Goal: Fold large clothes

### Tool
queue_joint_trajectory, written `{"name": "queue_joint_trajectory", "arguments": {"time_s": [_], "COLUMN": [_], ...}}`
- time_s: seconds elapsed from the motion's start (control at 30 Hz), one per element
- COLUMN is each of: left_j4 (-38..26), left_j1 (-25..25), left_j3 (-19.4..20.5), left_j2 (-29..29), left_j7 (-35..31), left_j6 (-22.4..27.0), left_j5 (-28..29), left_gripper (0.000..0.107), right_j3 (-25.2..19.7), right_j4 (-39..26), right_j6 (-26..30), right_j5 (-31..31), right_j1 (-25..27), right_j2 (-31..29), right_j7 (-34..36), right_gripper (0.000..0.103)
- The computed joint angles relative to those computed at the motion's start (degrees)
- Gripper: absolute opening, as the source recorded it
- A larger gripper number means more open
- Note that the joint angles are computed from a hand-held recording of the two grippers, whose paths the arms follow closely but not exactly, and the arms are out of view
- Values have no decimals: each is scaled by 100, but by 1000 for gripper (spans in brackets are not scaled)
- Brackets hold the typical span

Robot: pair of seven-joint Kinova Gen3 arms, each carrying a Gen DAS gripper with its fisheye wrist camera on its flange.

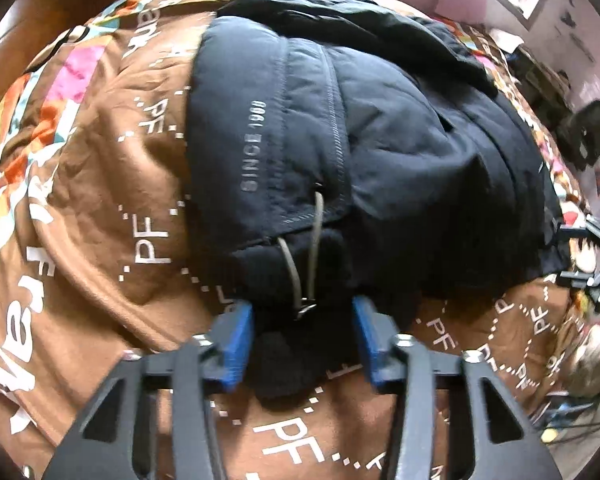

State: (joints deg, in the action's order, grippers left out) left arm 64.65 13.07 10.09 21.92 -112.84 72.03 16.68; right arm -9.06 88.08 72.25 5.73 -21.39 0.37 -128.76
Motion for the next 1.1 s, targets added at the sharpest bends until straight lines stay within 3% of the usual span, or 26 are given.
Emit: {"name": "queue_joint_trajectory", "arguments": {"time_s": [0.07, 0.23, 0.4, 0.53, 0.7, 0.83, 0.97, 1.1], "left_j4": [-58, -336, -1055, -1923, -3201, -3984, -4567, -4678], "left_j1": [58, 98, -366, -612, -301, -61, 14, 72], "left_j3": [-23, -42, 74, 257, 373, 423, 495, 451], "left_j2": [-40, -105, 63, 310, 721, 1056, 1358, 1342], "left_j7": [19, 378, 935, 1388, 1954, 2373, 2757, 2770], "left_j6": [8, 303, 1030, 1461, 1715, 1970, 2127, 2043], "left_j5": [-116, -83, 823, 1536, 1601, 1503, 1520, 1393], "left_gripper": [18, 15, 13, 12, 11, 11, 11, 10], "right_j3": [-73, -206, -280, -299, -443, -494, 47, 55], "right_j4": [-71, -114, -141, -96, -108, -223, -478, -533], "right_j6": [0, 11, 258, 254, 220, 629, 1525, 1975], "right_j5": [170, 607, 1242, 1611, 2234, 2988, 3903, 4369], "right_j1": [-87, -364, -773, -1024, -1444, -2038, -2995, -3040], "right_j2": [46, 187, 422, 414, 523, 945, 1639, 2054], "right_j7": [-100, -133, -325, -503, -838, -1254, -1465, -1592], "right_gripper": [103, 103, 103, 103, 103, 103, 103, 101]}}
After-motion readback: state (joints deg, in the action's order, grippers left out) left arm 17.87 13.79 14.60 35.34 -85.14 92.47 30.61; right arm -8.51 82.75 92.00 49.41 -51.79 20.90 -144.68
